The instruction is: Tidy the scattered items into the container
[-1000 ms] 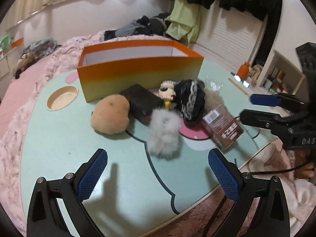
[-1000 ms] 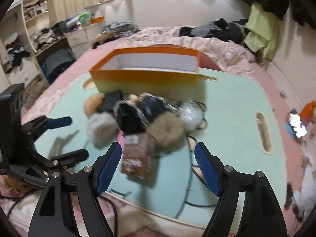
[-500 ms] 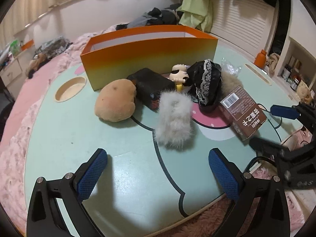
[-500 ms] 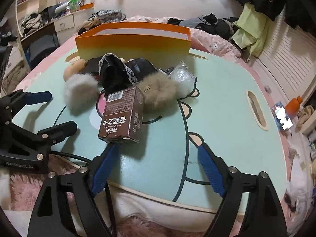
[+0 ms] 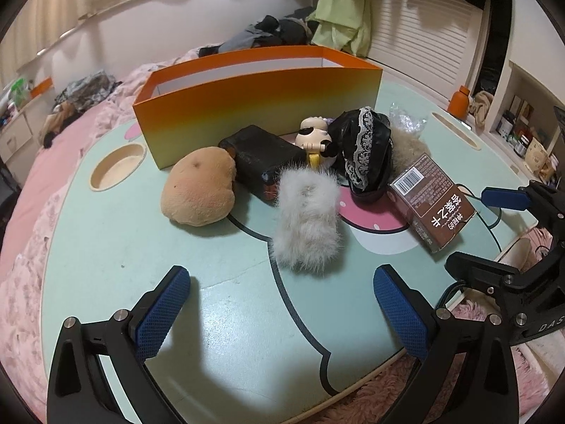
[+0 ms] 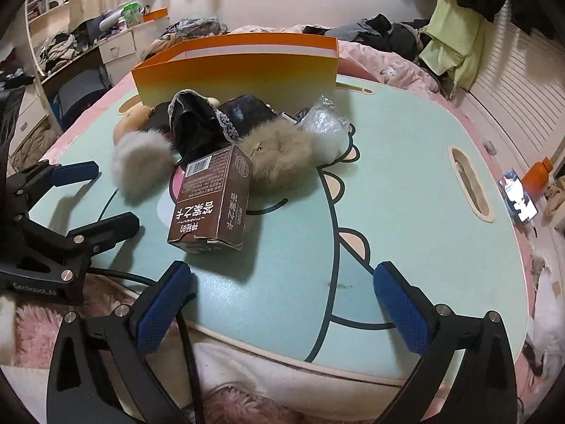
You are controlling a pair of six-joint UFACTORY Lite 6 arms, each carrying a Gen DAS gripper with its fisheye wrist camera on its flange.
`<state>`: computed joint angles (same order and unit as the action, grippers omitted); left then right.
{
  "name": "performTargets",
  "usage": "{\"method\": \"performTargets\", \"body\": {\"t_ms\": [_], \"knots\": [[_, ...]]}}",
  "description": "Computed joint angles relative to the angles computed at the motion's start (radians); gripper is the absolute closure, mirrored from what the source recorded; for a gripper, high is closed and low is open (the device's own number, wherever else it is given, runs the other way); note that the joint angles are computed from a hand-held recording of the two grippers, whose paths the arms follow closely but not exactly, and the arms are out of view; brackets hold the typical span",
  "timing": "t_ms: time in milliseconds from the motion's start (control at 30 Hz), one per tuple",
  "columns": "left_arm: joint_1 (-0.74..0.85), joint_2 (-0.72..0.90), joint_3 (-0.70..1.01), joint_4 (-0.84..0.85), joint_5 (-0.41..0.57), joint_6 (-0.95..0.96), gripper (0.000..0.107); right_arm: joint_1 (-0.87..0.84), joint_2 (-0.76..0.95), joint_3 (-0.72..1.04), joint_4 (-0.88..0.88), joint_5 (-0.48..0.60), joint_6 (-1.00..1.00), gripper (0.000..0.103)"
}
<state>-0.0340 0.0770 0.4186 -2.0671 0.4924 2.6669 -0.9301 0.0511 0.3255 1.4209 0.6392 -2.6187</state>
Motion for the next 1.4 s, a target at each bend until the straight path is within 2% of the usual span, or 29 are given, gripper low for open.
{"method": "performTargets", "body": {"t_ms": [1167,1200,1300,1400], "knots": [[0.003,-0.015,-0.012,-0.024,0.001,-0.003,0.004,-0.012,0.019,0.001,0.020,0.024,-0.038,0.000],[0.012,-0.015,-0.014,-0.011,0.014,-0.017,0.004,-0.015,0.020,0.001,0.021,0.027,-0.039,0.000],[0.076,0.009,0.028,0.188,0.076,-0.187,0.004,-0.037,0.028,0.010,0.003,0.049,-0.022,0.000],[0.111,0.040,0.075,0.289,0.121,-0.288,0.009,-0.097,0.044,0.050,-0.119,0.150,0.053,0.000]]}}
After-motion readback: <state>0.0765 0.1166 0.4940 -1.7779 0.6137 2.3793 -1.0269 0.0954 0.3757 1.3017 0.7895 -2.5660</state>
